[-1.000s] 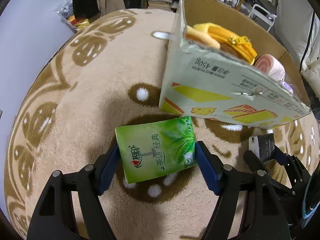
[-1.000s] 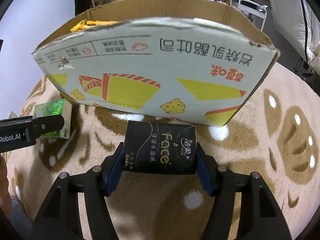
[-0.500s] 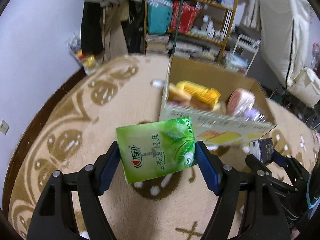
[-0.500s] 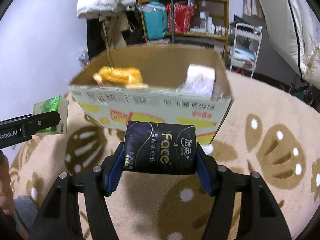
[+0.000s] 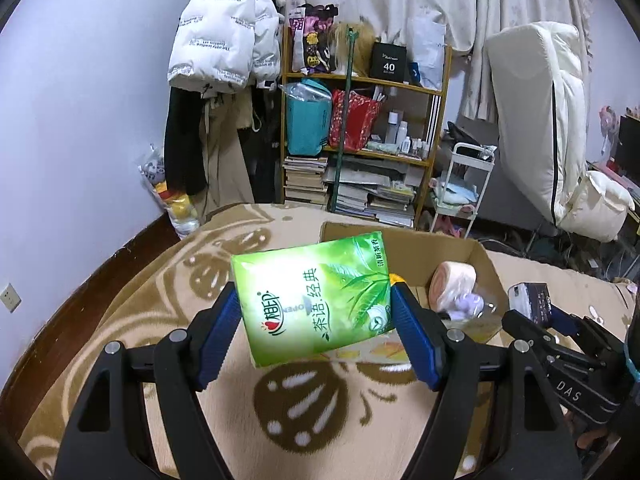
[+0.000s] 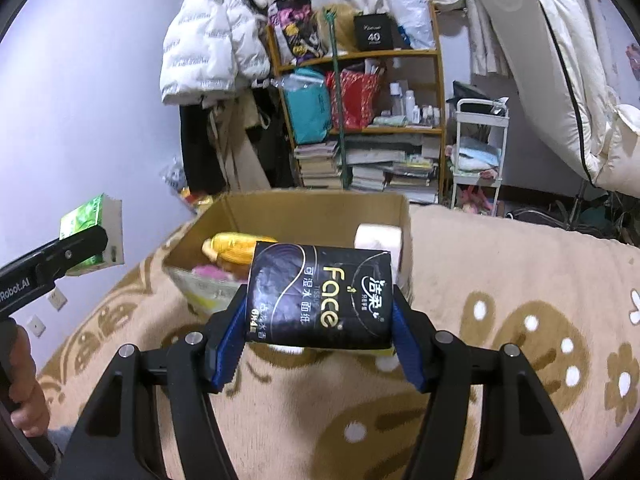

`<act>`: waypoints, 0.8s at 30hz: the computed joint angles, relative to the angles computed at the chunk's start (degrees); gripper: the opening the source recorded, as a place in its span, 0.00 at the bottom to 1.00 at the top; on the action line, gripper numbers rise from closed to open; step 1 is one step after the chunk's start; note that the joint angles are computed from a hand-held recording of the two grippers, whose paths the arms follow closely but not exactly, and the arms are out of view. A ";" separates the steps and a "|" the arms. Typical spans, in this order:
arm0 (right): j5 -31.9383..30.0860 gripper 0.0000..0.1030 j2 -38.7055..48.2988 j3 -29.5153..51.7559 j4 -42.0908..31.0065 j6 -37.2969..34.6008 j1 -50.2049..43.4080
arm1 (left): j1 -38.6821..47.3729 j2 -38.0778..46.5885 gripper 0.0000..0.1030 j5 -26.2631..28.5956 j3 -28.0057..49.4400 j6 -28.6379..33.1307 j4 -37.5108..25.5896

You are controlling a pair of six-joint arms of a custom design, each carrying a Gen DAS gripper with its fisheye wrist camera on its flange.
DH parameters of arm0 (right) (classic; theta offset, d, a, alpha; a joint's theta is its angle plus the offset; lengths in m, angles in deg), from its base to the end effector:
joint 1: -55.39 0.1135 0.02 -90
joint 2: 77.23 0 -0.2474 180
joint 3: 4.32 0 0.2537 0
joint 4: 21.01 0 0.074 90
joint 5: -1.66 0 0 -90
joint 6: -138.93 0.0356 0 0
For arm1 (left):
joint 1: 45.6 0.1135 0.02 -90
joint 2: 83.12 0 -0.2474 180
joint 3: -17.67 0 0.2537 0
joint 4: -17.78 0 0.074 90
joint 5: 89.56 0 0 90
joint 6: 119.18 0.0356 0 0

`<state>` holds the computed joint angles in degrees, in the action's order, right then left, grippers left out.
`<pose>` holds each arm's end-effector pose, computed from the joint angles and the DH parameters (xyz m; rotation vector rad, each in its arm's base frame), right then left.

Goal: Organize soft objects
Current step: 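Carry green pack with left gripper while right gripper carries Face pack over box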

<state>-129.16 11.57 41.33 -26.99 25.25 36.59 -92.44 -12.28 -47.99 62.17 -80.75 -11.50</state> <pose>0.2593 -0.0637 0.1110 -0.3980 2.1829 0.4656 0.1708 -0.1432 0.1541 -0.3844 2.1184 0.1272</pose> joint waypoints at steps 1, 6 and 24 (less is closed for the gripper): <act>-0.15 0.66 0.19 0.39 0.21 0.40 -0.01 | 0.40 0.20 0.72 0.32 0.18 0.68 0.61; -0.86 0.66 1.54 2.76 2.31 1.05 0.63 | 3.70 3.16 0.72 0.22 2.01 6.70 6.26; 3.29 0.67 15.43 12.50 7.38 2.48 7.05 | 12.22 19.29 0.72 6.04 10.76 20.04 17.65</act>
<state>-125.86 27.00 53.83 -19.62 27.74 43.64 -80.22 7.01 -41.95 72.93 -60.71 6.14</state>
